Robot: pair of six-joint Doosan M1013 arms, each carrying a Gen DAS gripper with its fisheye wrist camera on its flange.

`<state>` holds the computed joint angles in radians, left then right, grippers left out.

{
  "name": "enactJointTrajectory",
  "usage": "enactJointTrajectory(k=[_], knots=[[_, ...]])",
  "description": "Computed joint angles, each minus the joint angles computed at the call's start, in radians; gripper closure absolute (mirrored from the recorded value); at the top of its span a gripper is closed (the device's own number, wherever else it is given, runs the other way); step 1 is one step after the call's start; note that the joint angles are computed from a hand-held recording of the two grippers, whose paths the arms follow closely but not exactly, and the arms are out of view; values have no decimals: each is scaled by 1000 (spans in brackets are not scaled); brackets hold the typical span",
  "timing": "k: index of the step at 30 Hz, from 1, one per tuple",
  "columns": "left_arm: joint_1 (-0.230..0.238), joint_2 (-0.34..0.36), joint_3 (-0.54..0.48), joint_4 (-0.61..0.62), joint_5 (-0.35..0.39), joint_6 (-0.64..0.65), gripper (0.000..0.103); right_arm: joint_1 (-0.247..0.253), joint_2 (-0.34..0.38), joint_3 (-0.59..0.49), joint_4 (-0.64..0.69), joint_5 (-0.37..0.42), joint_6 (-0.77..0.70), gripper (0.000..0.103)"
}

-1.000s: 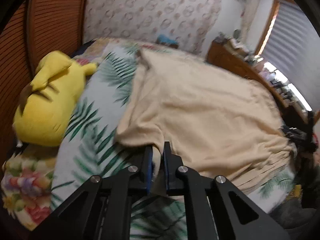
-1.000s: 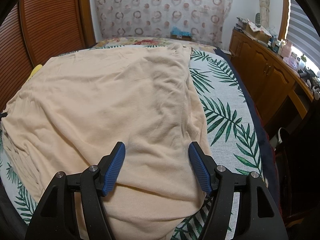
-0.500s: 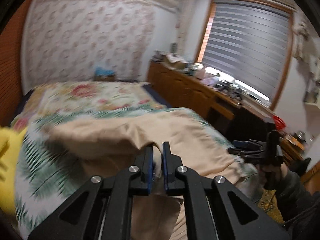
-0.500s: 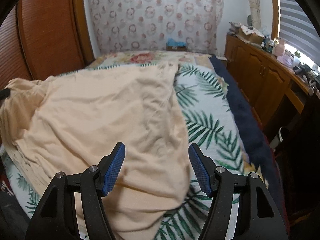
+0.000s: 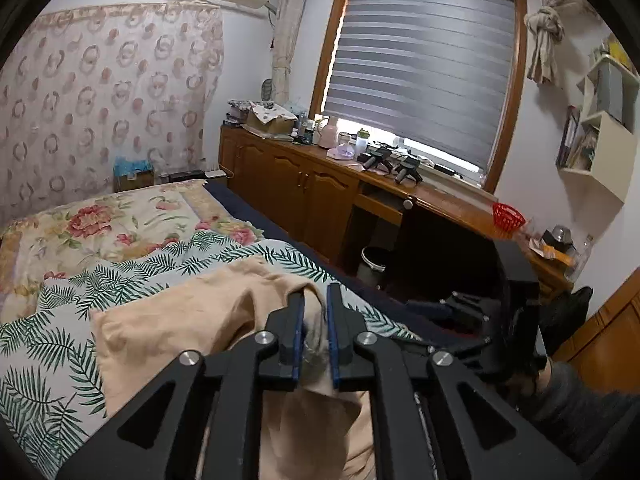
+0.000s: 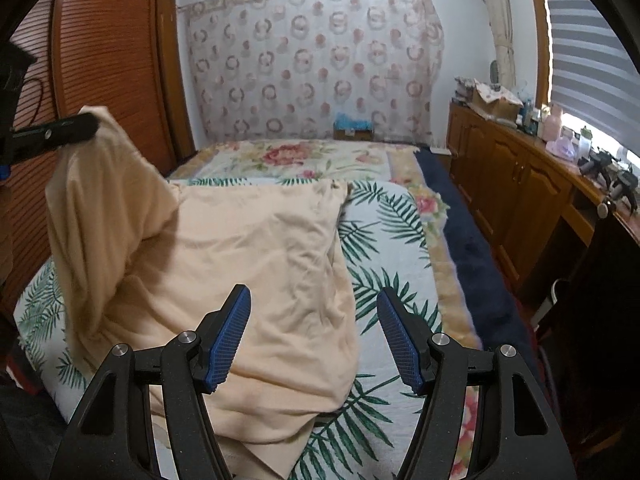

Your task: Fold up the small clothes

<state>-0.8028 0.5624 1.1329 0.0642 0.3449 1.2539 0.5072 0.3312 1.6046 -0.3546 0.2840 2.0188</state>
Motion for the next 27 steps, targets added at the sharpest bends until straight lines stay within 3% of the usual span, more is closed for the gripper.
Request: enactJointTrajectory(k=[1,4,7,14,18,27], knots=[[-1,5,-10,12,17,0,82,-2,-3,2,6,-4,-5,36],[2,18,-28,-1,76,24,75,-7,-7,7,42,-19,-37,36],[-1,25,-28,147,124,-123,68,-5,-1,0,75,-12,-68,36],[13,-7,72,329,129,-341,64,-1,22,-28,209,2,-222,36],[17,-31,136,420,133,-459,64,-2,61,-72,365,53,-411,36],[24,-64,228,507,131,-602,64,3,147,-156,385,189,-493,36]])
